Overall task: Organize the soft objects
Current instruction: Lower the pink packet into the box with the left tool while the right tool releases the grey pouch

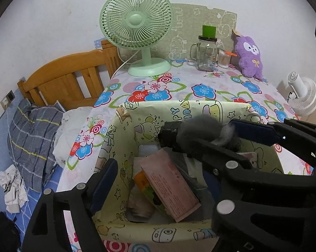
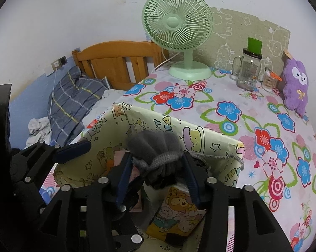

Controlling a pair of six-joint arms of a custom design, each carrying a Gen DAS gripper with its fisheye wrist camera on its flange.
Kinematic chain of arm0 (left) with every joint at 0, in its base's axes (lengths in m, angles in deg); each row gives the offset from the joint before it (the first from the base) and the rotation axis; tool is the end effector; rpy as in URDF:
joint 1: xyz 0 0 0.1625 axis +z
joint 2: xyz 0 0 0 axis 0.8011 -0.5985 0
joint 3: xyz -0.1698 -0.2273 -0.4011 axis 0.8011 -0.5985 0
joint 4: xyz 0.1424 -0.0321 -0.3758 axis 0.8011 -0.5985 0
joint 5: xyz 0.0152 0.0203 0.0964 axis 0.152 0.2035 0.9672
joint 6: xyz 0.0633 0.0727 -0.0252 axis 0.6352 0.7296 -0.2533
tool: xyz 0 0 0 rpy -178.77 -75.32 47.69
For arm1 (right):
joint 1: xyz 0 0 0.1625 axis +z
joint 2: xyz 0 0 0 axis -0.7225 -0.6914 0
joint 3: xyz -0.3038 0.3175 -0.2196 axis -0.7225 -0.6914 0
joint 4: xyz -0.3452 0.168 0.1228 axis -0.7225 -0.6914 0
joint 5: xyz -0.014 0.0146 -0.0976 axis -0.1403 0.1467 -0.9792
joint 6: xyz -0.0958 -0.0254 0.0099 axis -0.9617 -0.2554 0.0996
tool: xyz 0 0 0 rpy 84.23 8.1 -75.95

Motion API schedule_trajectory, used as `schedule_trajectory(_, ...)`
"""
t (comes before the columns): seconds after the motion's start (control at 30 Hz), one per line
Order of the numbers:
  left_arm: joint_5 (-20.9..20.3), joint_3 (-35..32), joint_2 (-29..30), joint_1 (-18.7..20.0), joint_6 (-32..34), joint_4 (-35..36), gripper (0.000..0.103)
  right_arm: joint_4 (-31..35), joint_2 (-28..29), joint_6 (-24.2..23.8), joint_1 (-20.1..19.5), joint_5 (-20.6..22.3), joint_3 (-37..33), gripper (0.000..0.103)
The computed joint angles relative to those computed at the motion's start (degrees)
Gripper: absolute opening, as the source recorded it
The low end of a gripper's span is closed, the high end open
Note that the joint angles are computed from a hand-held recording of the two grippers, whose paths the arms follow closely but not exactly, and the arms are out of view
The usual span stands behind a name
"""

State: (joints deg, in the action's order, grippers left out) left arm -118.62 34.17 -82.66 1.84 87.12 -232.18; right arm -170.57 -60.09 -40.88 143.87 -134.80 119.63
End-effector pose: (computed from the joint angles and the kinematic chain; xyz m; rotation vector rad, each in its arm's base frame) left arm -0.2738 -0.7714 0.0931 0.3714 2.1677 -0.8392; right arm 0.2163 -0.8121 0.1589 0.9502 -2.4861 0.6557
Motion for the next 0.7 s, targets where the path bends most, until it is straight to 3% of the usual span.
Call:
schedule_trajectory(0.17, 0.2, 0.8, -0.1, -0.4, 0.0, -1.6, 0.091, -1.0, -0.6, -0.2, -0.1, 0.5, 0.9, 0.074)
schedule_trajectory(0.7, -1.0, 0.5, 1.4, -2.3, 2.6, -5.6, 0.095, -7.5, -4.1, 1.8, -0.8, -1.6, 5.6, 0.093)
